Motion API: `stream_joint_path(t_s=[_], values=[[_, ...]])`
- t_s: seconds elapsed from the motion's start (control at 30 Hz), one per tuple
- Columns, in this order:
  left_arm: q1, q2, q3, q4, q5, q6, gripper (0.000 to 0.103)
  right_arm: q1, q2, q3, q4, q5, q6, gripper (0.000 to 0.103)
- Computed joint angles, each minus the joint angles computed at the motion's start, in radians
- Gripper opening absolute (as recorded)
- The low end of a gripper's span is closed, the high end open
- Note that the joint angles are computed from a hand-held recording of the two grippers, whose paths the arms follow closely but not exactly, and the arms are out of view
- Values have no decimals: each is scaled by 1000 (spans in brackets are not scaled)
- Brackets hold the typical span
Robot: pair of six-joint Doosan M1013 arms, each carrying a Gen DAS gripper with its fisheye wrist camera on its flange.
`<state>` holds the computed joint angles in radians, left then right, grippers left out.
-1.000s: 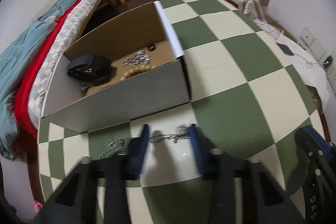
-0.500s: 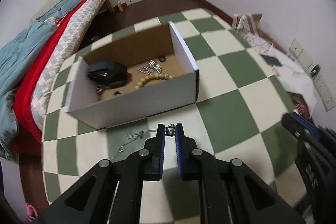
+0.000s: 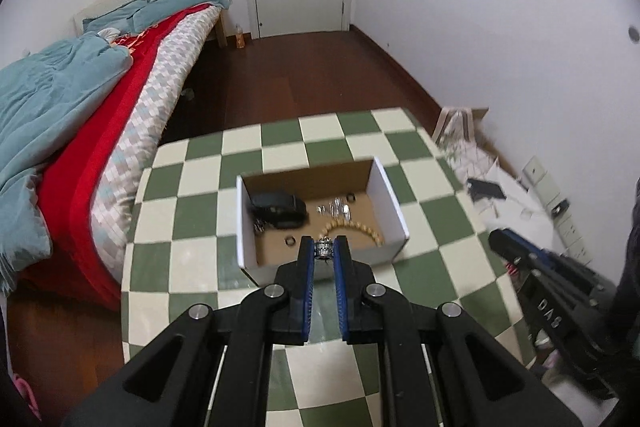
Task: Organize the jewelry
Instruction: 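Carry both small charms into the white box and open both tools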
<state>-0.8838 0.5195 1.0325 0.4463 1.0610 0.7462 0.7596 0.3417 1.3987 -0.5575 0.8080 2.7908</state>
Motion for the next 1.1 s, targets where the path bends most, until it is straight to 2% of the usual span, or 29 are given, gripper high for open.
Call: stream_joint_path(t_s=[0.3, 0.6, 0.87, 1.1], values=[[38, -10, -60, -24, -30, 42, 7, -9, 24, -93, 69, -30, -97, 9], [104, 59, -191, -177, 11, 137, 7, -57, 83, -211, 295, -48, -289, 9], [132, 127, -223, -257, 116, 189, 7, -100, 186, -336, 506, 56, -478, 9], [156, 181, -243, -279, 233, 167, 10, -123, 288, -461, 584, 223, -564, 9]])
